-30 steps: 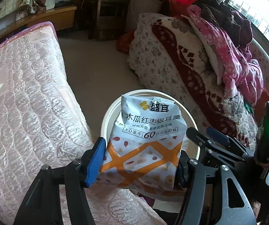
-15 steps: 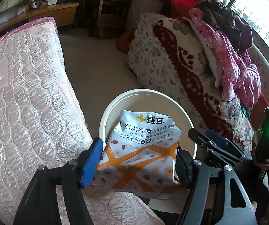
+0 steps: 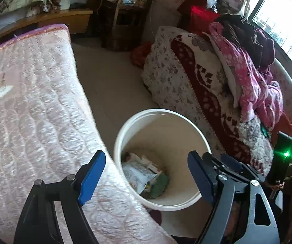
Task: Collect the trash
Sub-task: 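Move both open grippers back over the mattress toward the remaining packets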
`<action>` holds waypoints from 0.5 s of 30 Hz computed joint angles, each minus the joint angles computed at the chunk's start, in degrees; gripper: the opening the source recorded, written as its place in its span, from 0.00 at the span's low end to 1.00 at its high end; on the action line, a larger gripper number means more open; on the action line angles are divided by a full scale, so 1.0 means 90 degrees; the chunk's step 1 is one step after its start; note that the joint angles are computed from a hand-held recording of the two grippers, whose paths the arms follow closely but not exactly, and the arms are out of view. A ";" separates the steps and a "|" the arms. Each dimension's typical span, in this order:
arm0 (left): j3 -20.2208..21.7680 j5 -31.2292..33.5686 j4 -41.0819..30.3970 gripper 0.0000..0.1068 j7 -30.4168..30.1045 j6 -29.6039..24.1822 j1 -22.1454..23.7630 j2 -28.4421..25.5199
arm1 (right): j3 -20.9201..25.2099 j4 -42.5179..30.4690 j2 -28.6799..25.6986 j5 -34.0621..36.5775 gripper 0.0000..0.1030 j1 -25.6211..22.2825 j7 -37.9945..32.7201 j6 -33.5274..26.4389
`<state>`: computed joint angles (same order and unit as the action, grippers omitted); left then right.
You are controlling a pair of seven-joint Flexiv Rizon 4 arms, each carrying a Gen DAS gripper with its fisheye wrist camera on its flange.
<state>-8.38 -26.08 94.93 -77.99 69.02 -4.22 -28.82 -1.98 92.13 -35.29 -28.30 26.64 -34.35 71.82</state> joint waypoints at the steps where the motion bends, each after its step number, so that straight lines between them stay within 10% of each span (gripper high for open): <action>1: 0.0106 0.0108 0.0020 0.78 -0.0080 0.0025 -0.0060 0.0023 | 0.0021 -0.0011 -0.0006 0.0007 0.68 -0.0006 -0.0029 -0.0011; 15: 0.1006 0.1479 0.0809 0.78 -0.1077 0.0297 -0.0192 0.0778 | 0.0267 -0.0170 -0.0052 -0.0012 0.68 0.0159 -0.0597 -0.0013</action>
